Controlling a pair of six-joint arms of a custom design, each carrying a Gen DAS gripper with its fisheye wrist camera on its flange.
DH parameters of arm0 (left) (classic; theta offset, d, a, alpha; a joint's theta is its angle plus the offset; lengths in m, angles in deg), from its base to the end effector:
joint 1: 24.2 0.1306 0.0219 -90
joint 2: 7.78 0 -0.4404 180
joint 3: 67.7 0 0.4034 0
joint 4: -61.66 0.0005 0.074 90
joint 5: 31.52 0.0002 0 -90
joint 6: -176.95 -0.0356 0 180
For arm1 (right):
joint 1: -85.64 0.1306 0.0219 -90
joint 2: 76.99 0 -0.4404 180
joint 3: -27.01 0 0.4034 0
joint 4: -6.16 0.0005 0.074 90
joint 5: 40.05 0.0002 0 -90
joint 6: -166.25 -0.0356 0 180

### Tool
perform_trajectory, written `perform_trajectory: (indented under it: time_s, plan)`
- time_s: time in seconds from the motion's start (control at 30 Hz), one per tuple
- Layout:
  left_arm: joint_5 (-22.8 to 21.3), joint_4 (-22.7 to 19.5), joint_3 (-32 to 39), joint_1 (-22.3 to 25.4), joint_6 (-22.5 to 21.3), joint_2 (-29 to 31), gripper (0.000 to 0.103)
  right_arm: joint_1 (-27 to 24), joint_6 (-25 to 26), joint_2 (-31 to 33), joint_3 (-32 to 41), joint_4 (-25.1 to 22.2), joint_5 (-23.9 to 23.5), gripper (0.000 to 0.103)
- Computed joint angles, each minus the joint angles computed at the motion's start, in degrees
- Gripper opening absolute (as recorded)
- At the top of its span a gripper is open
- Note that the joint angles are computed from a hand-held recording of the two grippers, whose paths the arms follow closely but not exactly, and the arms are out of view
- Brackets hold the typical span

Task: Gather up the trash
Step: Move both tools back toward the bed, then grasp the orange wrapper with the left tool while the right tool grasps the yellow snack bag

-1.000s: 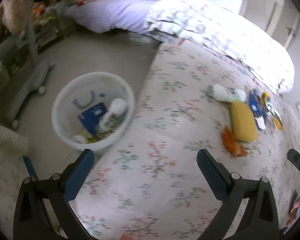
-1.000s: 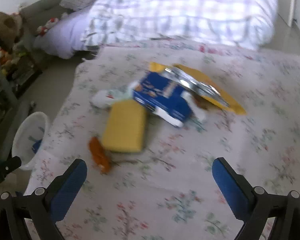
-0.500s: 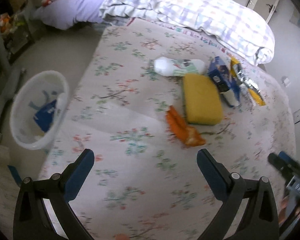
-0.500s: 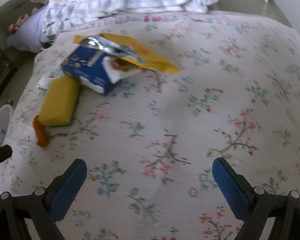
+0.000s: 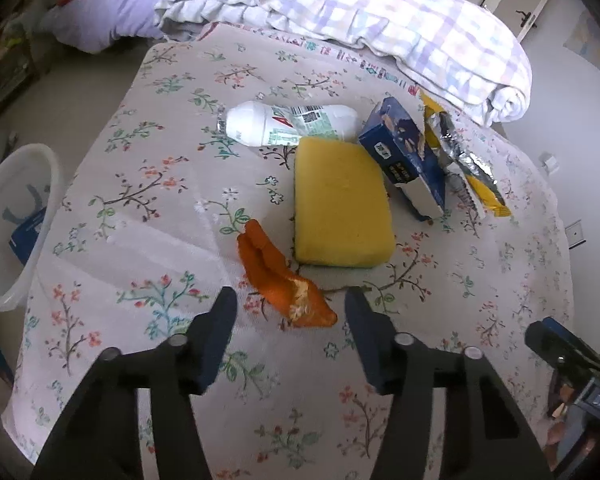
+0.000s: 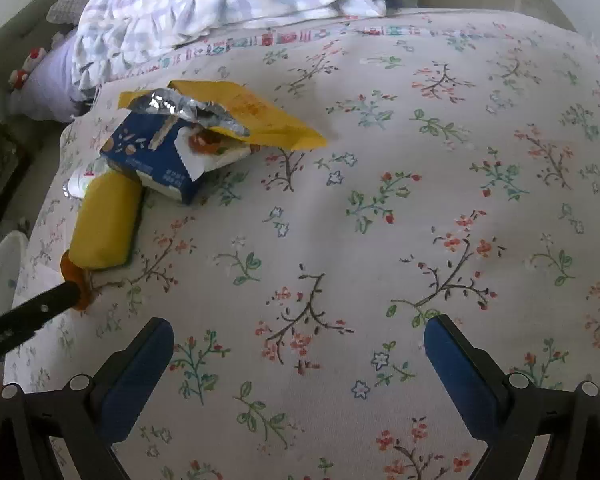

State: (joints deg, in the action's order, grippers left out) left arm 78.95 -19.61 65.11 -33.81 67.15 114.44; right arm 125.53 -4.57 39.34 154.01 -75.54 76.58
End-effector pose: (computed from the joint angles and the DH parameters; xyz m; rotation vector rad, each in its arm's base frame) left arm 0.6767 -0.1277 0.4759 0.7774 2.6302 -0.4516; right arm 0.5077 0.4029 0.4999 0.9968 2.3794 0.0725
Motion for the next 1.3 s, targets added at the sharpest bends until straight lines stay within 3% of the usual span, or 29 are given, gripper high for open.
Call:
perform_trajectory:
  time_s: [0.17, 0.23, 0.3, 0.57, 0.73, 0.93, 1.07, 1.23, 1.3]
  plan:
    - [-1.31, 0.45, 0.33, -0.36, 0.39, 0.9, 0.038, -0.5, -0.66, -0.03, -0.06, 0.8, -0.58, 0.103]
    - [-1.77, 0.25, 0.81, -0.41, -0.33, 1.19, 0.022, -0.88, -0.11, 0.37, 0.54, 1.25, -1.21, 0.103]
    - [-1.51, -0.06, 1.09, -0.27, -0.73, 1.27, 0.019, -1.37, 1.23, 0.94, 1.59, 1.65, -2.02, 0.103]
    - [2.03, -2.17, 4.58, 1.55, -2.95, 1.64, 0.018, -4.14, 7.14, 3.21, 8.36, -1.41, -0.77, 0.103]
    - [3.22, -2.09, 7.45, 3.1, -2.58, 2.47, 0.018, -6.45, 11.25, 3.69, 10.22, 0.21, -1.25, 0.103]
    - [3.64, -4.09, 11.92, 4.12, -1.42, 4.97, 0.018, -9.86, 16.8, 4.11, 7.98, 8.66, -8.11, 0.103]
    - [3.99, -5.49, 14.18, 4.53, -1.03, 6.3, 0.018, -11.52, 19.02, 4.04, 5.62, 12.53, -9.65, 0.102]
    - [3.75, -6.34, 16.21, 4.74, -0.81, 7.54, 0.018, -13.31, 16.78, 1.46, -1.62, 20.0, -12.33, 0.099]
    - [3.63, -6.92, 17.24, 4.77, -0.52, 8.18, 0.018, -13.69, 15.52, 0.94, -3.57, 21.71, -13.41, 0.092]
